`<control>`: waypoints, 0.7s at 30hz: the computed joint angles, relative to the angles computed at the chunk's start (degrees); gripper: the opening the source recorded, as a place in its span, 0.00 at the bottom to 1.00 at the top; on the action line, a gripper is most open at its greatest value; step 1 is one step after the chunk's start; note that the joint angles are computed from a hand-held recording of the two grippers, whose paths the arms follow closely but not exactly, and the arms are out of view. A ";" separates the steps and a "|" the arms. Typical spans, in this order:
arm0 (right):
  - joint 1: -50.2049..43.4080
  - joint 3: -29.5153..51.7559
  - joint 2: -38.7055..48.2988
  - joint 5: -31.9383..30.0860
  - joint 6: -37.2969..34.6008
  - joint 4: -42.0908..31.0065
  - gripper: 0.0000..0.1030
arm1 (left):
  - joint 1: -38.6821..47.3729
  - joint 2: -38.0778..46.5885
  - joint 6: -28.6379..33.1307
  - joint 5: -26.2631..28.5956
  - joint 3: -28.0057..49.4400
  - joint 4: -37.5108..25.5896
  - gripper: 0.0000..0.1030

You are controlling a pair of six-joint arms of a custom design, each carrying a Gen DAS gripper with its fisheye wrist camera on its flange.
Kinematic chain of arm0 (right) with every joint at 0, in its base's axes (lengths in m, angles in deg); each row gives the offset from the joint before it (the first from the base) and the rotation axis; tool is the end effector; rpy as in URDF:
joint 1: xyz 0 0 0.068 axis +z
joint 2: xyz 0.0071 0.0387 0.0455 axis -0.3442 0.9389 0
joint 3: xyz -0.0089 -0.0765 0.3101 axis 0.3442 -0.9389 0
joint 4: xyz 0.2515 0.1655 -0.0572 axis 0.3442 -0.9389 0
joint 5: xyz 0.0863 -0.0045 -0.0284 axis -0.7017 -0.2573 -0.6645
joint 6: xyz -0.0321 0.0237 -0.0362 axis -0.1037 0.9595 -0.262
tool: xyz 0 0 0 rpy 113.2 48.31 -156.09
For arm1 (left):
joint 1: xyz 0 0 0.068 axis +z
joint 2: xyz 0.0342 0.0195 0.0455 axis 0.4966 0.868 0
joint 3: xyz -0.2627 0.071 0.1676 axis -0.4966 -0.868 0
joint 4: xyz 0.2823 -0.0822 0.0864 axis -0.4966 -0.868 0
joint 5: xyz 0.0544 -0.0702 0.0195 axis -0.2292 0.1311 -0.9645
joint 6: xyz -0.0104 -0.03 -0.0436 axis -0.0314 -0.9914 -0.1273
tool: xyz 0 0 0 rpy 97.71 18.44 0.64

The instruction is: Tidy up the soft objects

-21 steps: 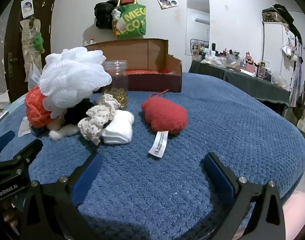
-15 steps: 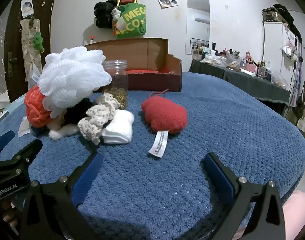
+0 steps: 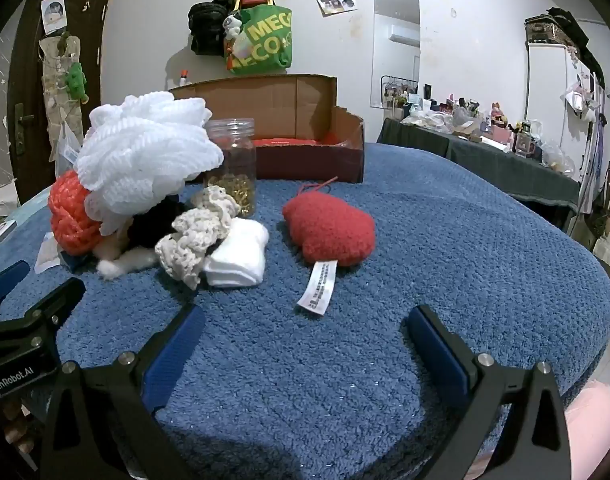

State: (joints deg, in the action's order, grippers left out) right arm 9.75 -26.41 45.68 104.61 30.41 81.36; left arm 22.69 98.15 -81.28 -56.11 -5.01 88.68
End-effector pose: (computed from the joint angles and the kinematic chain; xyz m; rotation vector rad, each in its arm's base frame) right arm 0.2992 0.1484 -0.0065 0.1933 2.1071 -0.1473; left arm 0.3343 -0.0447 -0.0021 0.2481 2.0763 -0.1291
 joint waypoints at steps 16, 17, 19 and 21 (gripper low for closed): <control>0.11 0.12 -0.10 0.10 0.06 -0.43 1.00 | 0.19 -0.86 0.01 0.20 0.05 -1.11 1.00; 0.11 0.12 -0.10 0.10 0.06 -0.43 1.00 | 0.16 -0.85 -0.01 0.18 0.06 -1.11 1.00; 0.11 0.12 -0.10 0.10 0.06 -0.43 1.00 | 0.13 -0.86 -0.03 0.17 0.07 -1.14 1.00; 0.11 0.13 -0.12 0.08 0.06 -0.51 1.00 | 0.10 -0.89 -0.06 0.15 0.07 -1.16 1.00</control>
State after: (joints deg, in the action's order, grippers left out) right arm 9.85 -26.28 45.56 104.68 30.47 80.85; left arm 22.80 97.27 -81.34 -55.96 -4.95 87.52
